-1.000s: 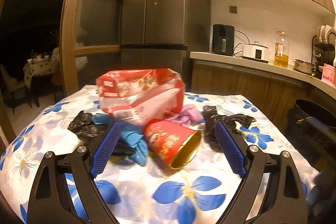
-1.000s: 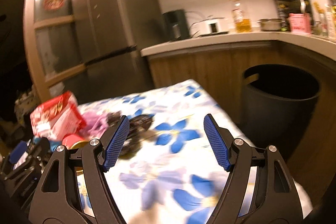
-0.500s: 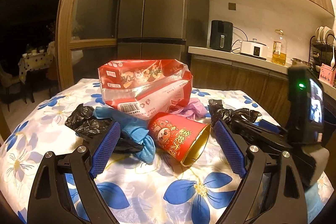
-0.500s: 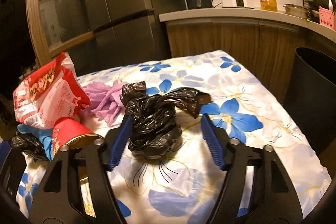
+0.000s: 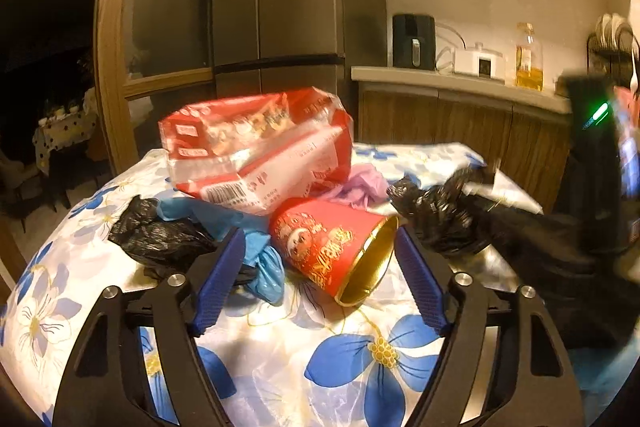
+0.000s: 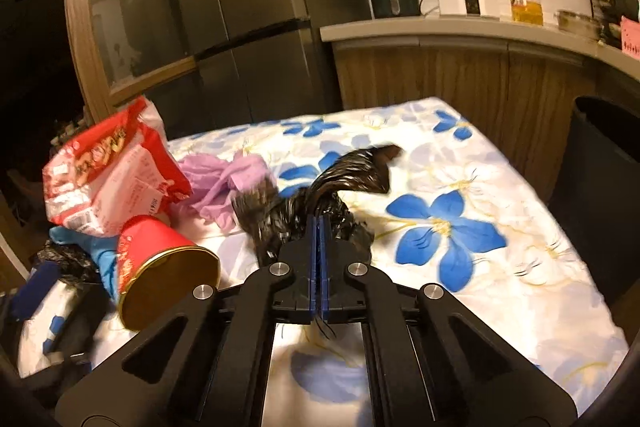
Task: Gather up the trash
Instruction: 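Grasp the black plastic bag with the right gripper while the left gripper grasps the red paper cup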
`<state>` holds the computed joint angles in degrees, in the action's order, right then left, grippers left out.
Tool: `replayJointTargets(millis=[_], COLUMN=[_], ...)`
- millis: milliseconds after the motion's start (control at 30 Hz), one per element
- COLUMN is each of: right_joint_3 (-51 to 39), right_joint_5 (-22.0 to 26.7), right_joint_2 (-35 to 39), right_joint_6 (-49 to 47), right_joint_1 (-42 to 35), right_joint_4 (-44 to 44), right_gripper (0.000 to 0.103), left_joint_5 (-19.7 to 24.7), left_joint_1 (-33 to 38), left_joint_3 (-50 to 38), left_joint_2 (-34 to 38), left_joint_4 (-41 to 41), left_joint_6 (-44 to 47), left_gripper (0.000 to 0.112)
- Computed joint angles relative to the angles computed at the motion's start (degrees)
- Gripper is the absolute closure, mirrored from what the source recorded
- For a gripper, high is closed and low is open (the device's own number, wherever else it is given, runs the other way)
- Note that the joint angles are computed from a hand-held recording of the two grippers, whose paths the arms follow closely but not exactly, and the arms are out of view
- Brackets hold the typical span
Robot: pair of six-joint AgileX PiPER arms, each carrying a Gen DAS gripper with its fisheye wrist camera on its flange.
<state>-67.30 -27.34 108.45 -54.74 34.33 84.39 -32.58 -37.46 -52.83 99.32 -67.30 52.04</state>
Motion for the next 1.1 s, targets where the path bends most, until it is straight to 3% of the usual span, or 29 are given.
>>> replayJointTargets(millis=[233,300,333,433,600,767,1100], right_joint_3=[8.02,9.66,10.32,12.29,15.96,18.23,23.13], right_joint_5=[-2.79,-3.17,-3.07,-3.62,-4.89,-6.65,-10.2], right_joint_2=[-7.13,-8.79,-9.52,-11.63,-15.17,-18.15,-24.92], right_joint_6=[8.88,10.79,11.62,12.99,15.62,15.79,16.63], right_joint_1=[1.54,1.83,1.91,2.32,2.81,3.73,4.66], right_joint_4=[-6.99,-8.37,-8.95,-10.02,-11.82,-11.28,-11.09], right_gripper=[0.102,0.102,0.102,0.102,0.102,0.102,0.102], left_joint_5=[4.19,5.49,6.24,8.98,11.38,10.2,10.23], left_joint_1=[1.48,2.34,2.96,4.85,5.95,4.12,-0.55], left_joint_3=[-7.15,-8.6,-9.46,-9.55,-5.38,-1.03,-0.51], left_joint_2=[4.23,5.01,5.4,5.32,2.23,-1.71,-5.57], left_joint_4=[-17.38,-22.25,-25.38,-27.8,-17.82,-8.05,-6.42], left_joint_6=[19.21,24.11,27.05,28.45,16.98,6.65,5.84], left_gripper=[0.071,0.085,0.087,0.11,0.11,0.11,0.11])
